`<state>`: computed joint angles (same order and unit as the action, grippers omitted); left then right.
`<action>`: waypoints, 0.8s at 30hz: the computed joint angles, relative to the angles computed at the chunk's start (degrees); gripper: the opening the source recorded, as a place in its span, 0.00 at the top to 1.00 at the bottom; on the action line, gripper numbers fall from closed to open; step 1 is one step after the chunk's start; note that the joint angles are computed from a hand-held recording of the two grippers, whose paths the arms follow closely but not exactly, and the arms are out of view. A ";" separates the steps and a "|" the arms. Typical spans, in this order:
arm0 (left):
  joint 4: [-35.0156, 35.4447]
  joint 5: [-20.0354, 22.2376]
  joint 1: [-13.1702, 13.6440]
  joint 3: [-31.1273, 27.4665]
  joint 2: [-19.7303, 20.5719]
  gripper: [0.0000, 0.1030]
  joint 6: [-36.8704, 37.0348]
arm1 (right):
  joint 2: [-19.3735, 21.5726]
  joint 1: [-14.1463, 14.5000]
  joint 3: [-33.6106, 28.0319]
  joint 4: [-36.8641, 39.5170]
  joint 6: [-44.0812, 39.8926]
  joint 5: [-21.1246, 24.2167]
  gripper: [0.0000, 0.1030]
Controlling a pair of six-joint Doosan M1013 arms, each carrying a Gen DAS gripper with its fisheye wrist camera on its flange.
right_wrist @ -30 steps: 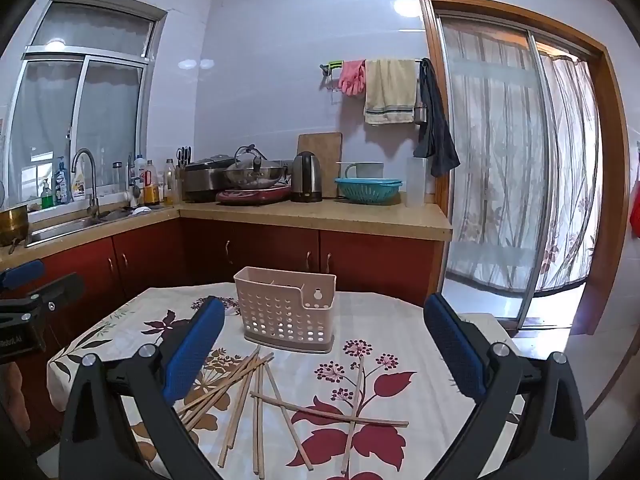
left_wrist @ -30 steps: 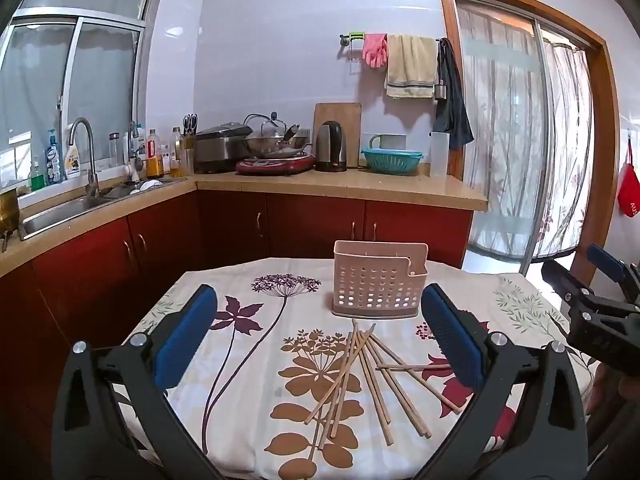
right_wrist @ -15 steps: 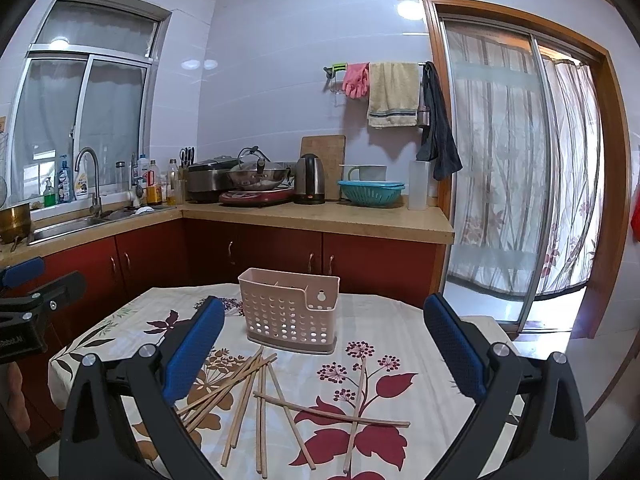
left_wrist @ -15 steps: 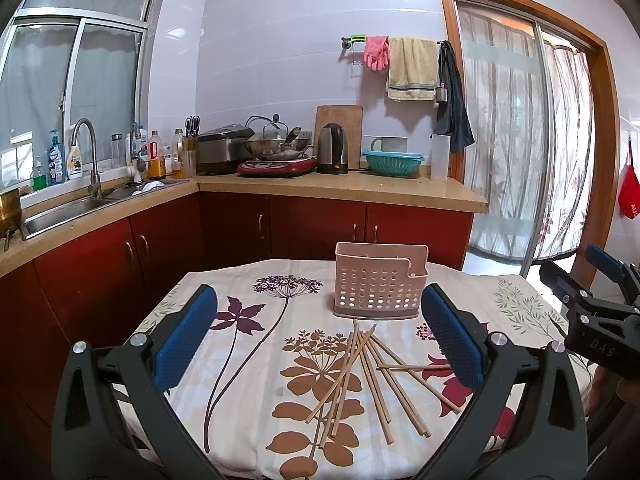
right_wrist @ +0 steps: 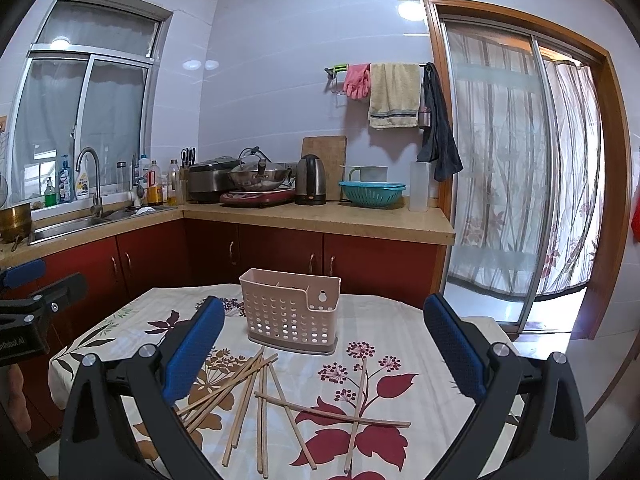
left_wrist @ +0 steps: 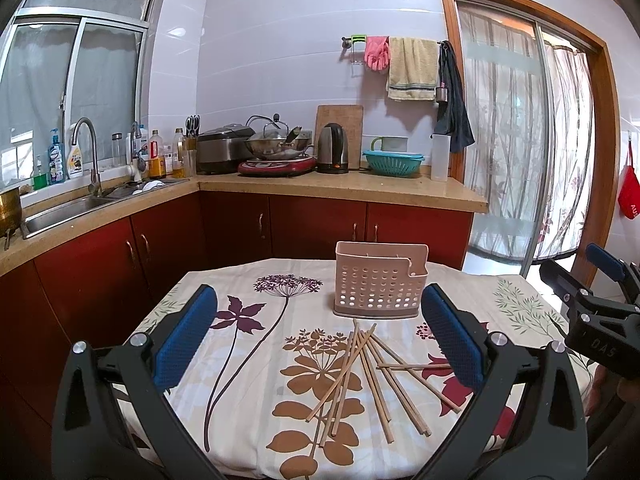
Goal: Organize utensils
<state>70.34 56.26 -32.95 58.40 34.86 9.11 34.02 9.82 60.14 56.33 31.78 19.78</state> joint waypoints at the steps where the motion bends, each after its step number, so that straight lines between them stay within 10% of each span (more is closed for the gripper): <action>1: 0.03 0.05 -0.01 -0.02 0.02 0.03 -0.02 | -0.02 0.01 0.05 0.07 -0.08 -0.05 0.05; 24: 0.15 0.15 -0.03 0.02 -0.04 0.03 -0.10 | -0.18 0.08 0.62 1.92 -1.94 -0.54 0.05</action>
<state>70.48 56.41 -32.98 58.42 34.82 9.00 33.84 9.90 60.76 58.24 29.85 19.24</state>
